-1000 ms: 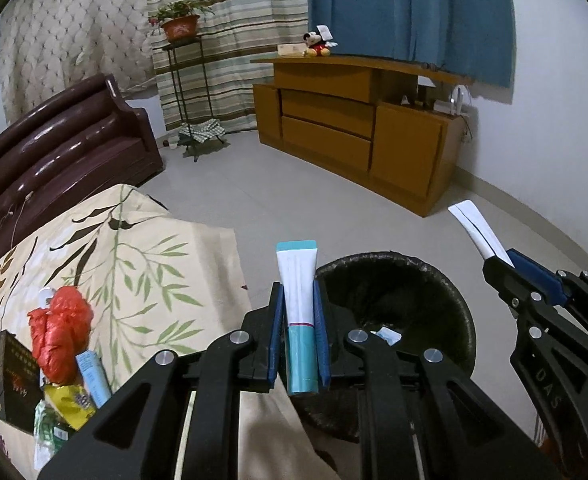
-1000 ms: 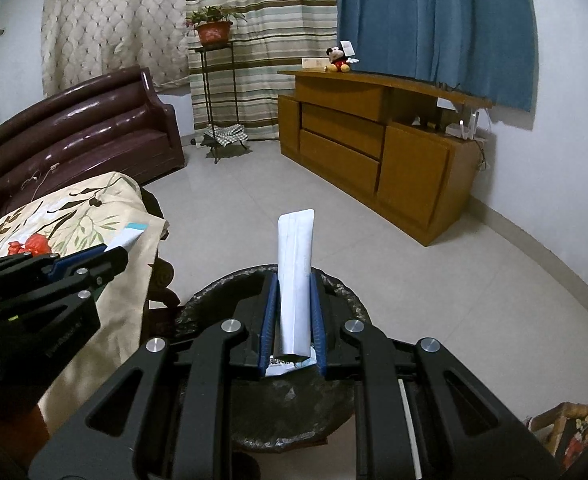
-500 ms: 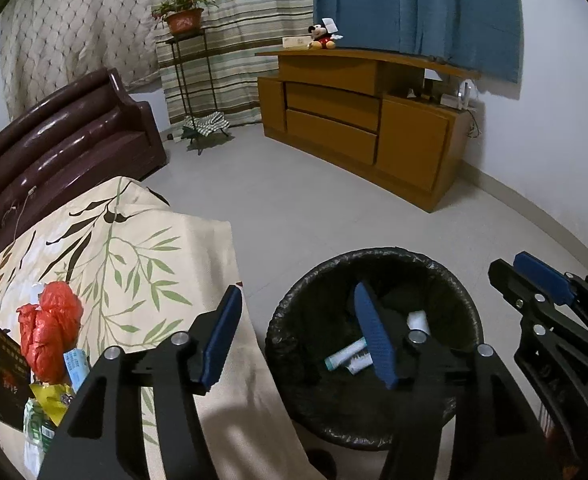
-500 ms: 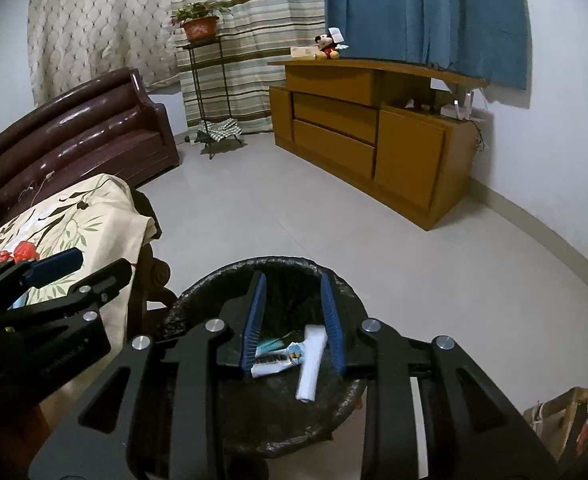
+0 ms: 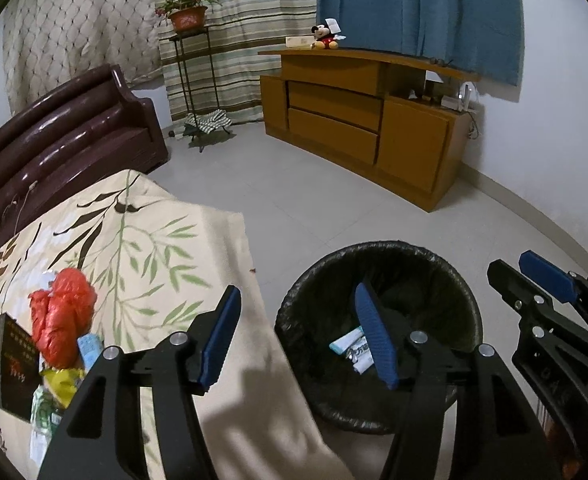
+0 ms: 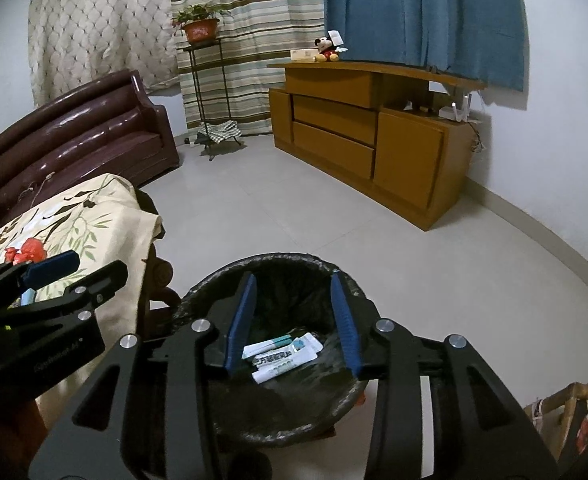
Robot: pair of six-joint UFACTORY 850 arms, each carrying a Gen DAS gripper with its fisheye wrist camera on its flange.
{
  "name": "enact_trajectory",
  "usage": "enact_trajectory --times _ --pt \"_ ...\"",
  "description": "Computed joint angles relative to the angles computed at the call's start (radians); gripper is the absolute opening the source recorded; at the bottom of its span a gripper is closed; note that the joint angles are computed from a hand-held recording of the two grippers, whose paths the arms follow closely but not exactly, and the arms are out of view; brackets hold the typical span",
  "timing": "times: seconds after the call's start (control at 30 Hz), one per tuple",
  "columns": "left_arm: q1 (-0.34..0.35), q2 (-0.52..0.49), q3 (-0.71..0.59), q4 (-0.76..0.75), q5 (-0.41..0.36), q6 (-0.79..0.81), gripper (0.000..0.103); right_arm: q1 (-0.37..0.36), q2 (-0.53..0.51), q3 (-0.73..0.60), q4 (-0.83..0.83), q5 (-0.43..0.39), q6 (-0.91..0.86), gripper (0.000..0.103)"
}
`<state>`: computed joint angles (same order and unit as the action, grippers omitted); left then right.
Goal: Collect trash
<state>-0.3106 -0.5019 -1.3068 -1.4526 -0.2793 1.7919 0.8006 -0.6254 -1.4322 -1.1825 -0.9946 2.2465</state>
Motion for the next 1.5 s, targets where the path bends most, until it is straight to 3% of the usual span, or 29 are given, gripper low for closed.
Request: enact_trajectory --times 0.13,0.73,1.17,1.5 --pt "0.018 0.017 0.018 0.017 0.002 -0.006 0.059 0.008 -0.011 -0.02 0.009 0.004 -0.012 0.045" --pt "0.173 0.07 0.047 0.057 0.036 -0.064 0.059 0.045 -0.142 -0.275 0.013 0.052 -0.179 0.045" --pt "0.309 0.088 0.05 0.107 0.039 -0.133 0.059 0.065 -0.307 -0.568 0.079 0.105 -0.404 0.045" --pt "0.377 0.054 0.02 0.212 0.056 -0.26 0.059 0.074 -0.464 -0.84 0.206 0.109 -0.637 0.045"
